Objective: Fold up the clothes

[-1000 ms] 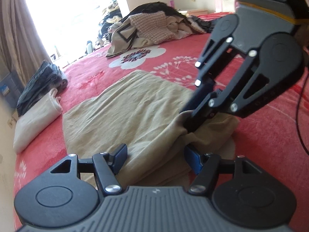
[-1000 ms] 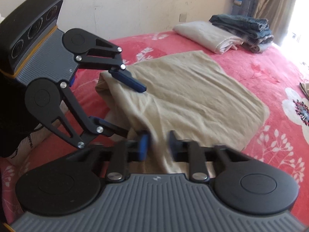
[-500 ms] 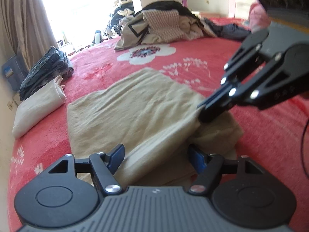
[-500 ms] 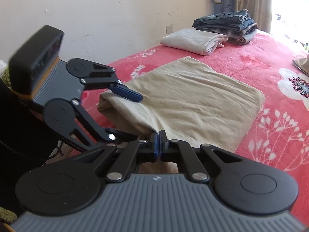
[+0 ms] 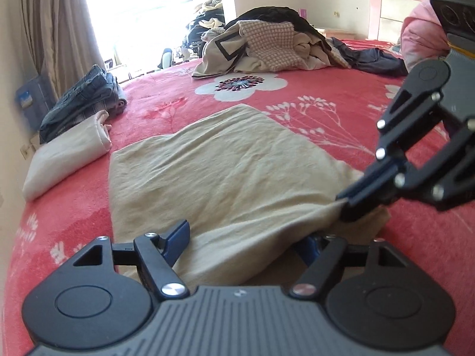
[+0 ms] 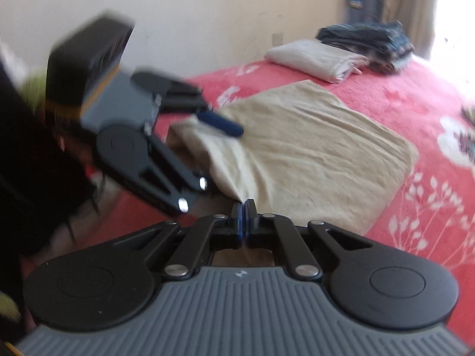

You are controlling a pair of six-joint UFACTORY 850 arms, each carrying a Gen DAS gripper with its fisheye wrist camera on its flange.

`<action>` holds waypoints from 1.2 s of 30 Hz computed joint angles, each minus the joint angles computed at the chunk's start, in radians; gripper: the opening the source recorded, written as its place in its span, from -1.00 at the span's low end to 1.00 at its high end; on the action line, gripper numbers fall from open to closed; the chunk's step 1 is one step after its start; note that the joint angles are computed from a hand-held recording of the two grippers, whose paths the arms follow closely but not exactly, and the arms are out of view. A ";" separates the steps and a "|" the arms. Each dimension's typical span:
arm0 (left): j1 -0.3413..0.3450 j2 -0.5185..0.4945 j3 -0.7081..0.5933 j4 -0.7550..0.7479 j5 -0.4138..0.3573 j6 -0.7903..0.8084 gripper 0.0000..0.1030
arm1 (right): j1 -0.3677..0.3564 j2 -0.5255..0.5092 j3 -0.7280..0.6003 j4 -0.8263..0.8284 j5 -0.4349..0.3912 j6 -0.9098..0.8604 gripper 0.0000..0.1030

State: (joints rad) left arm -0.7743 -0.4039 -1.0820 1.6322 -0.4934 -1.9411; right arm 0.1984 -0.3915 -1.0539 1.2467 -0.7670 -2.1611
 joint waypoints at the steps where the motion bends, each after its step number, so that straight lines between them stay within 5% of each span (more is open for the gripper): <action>1: 0.000 0.003 0.003 -0.007 -0.002 0.007 0.50 | 0.010 0.009 0.017 0.015 0.030 -0.059 -0.99; 12: 0.039 0.122 0.129 -0.216 -0.034 0.117 0.49 | 0.043 0.047 0.106 0.164 0.149 -0.426 -0.95; 19: 0.128 0.288 0.249 -0.393 0.216 0.241 0.43 | 0.048 0.070 0.163 0.307 0.170 -0.662 -0.90; 22: 0.139 0.346 0.288 -0.338 0.227 0.188 0.43 | 0.051 0.078 0.176 0.343 0.177 -0.709 -0.89; 30: 0.113 0.266 0.237 -0.353 0.224 0.236 0.38 | 0.055 0.084 0.185 0.365 0.184 -0.717 -0.89; 34: 0.085 0.208 0.204 -0.337 0.116 0.152 0.26 | 0.057 0.090 0.193 0.378 0.192 -0.723 -0.89; 36: 0.105 0.209 0.218 -0.310 0.132 0.043 0.26 | 0.056 0.093 0.196 0.376 0.194 -0.721 -0.89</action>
